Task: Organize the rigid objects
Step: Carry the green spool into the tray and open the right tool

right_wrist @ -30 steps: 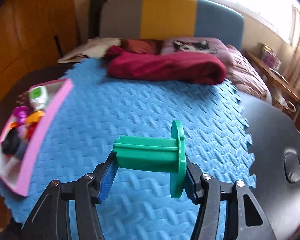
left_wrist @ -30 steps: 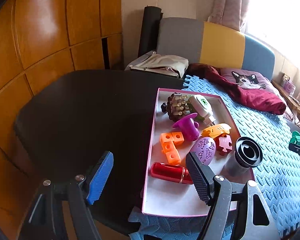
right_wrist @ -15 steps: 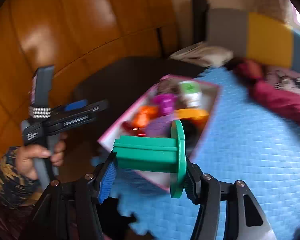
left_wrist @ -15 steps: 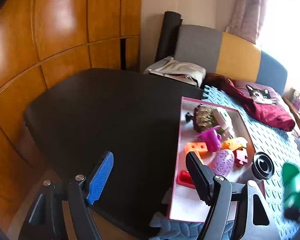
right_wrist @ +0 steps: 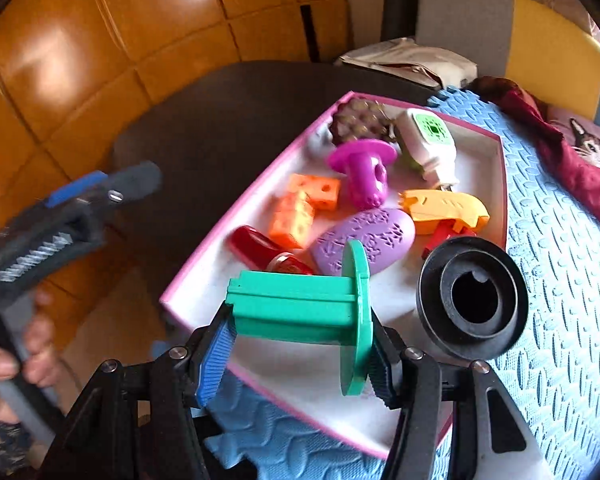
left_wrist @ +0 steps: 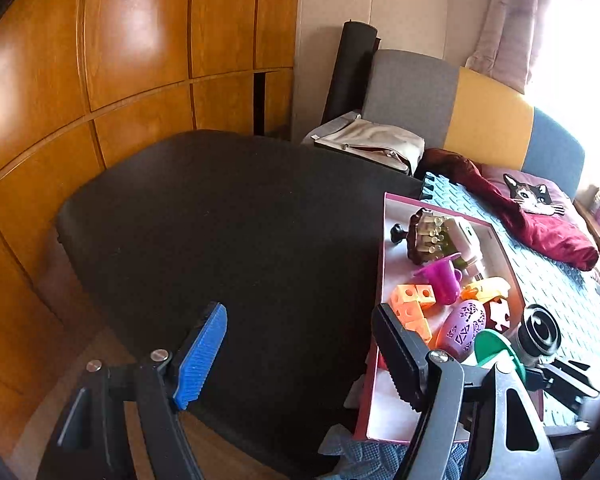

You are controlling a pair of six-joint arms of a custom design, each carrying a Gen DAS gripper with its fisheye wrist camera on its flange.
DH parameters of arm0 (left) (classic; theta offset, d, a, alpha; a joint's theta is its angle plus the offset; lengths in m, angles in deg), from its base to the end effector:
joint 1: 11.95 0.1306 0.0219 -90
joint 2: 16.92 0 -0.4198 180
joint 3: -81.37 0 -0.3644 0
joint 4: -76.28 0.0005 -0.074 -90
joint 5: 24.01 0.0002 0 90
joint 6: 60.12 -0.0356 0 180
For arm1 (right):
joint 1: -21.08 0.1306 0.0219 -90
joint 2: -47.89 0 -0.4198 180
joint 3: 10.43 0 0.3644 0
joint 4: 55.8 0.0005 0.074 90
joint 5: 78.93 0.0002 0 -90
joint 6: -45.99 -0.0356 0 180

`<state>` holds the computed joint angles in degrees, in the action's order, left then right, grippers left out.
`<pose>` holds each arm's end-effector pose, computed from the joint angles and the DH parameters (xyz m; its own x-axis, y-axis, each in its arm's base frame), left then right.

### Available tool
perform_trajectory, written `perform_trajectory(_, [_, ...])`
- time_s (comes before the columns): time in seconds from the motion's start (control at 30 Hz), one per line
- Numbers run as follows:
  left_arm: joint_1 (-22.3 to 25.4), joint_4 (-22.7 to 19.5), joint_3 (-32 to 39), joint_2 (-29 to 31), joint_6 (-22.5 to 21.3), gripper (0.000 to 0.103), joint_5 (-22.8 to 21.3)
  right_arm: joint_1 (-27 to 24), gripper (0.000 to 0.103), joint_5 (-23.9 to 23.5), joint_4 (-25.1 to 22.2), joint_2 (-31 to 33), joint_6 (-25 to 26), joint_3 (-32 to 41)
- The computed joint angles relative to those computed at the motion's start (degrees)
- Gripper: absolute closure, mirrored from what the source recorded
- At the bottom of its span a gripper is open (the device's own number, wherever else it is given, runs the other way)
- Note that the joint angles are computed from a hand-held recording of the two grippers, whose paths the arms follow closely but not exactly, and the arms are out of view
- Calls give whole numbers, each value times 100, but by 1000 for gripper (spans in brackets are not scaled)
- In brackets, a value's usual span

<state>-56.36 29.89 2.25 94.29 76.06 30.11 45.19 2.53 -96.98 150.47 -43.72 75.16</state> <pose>0.4347 -0.3973 0.3705 -0.6568 -0.1749 -0.7335 -0.1974 0.9787 -0.0567 0.4720 0.2165 0.3410 -0.7731 -0.3515 -0.5280 -0.4794 0.8689 0.1235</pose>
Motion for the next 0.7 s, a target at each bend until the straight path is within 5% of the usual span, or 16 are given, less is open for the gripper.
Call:
perform_trajectory(0.23, [-29, -13, 30, 21, -19, 26, 8, 11, 43, 383, 146, 29, 107, -175])
perform_trajectory(0.7, [-144, -40, 138, -8, -117, 21, -248, 98, 31, 370, 810, -600, 257, -744])
